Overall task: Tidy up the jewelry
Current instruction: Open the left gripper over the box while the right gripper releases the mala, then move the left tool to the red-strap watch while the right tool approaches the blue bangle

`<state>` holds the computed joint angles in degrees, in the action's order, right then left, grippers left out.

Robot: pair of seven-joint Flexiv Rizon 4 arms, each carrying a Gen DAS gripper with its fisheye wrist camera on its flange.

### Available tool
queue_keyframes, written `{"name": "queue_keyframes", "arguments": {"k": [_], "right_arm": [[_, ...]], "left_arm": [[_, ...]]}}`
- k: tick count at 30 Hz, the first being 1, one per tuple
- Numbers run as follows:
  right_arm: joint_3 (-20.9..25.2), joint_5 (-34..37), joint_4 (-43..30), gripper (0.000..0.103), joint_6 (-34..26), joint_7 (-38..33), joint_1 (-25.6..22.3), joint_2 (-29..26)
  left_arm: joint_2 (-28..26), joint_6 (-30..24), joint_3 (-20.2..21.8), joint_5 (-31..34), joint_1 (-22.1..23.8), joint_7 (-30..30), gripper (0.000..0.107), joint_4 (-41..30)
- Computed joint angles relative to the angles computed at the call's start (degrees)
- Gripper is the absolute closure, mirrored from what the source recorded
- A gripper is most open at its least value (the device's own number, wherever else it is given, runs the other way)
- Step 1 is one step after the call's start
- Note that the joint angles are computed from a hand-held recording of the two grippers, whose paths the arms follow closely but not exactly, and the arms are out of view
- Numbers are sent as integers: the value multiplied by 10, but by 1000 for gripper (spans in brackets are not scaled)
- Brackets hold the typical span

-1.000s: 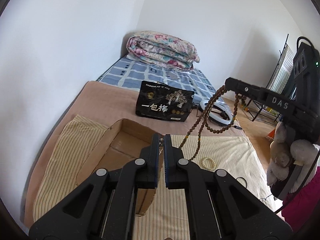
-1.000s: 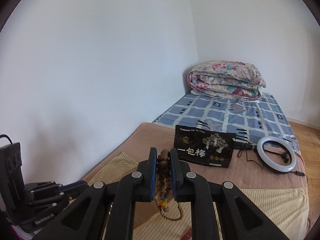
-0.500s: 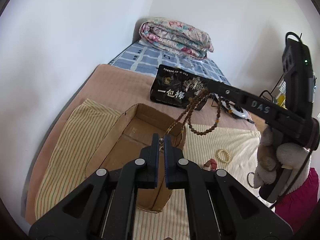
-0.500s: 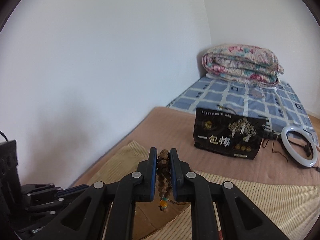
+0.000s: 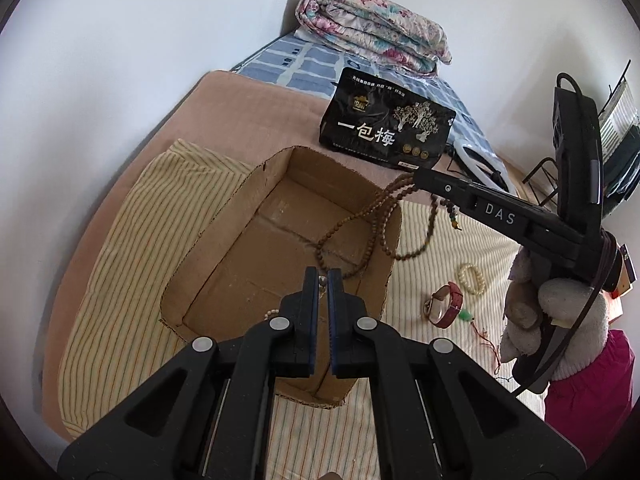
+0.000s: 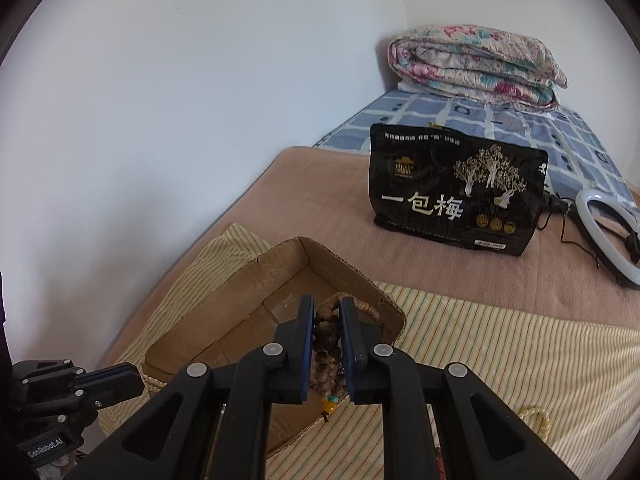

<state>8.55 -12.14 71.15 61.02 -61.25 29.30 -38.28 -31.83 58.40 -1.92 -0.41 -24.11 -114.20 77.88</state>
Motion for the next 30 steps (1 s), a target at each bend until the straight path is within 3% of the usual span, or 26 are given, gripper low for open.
{"name": "queue_keyframes", "arguments": {"k": [2, 4, 6, 9, 10, 20, 23, 30], "right_arm": [[2, 2, 1, 86, 3, -2, 0, 0], [-1, 1, 4, 71, 7, 2, 2, 2], [-1, -1, 5, 67, 6, 3, 3, 4], [-16, -15, 17, 55, 8, 19, 11, 12], [-19, -18, 22, 52, 13, 26, 11, 15], [-39, -57, 81, 34, 36, 85, 7, 58], [-55, -83, 117, 25, 51, 115, 10, 82], [-78, -157, 210, 17, 77, 191, 1, 147]], "left_arm": [[-1, -3, -2, -1, 0, 0, 105, -2], [0, -4, -4, -4, 1, 1, 105, -2], [0, -6, -6, -9, 3, 2, 103, -1], [1, -3, -6, -12, 2, -2, 85, 1], [2, -1, -5, -10, 1, -4, 84, 2], [2, 1, -5, -3, -7, -3, 84, -5], [1, 6, -11, -7, -8, 2, 84, -8], [-10, 2, -19, -12, -17, 18, 84, -28]]}}
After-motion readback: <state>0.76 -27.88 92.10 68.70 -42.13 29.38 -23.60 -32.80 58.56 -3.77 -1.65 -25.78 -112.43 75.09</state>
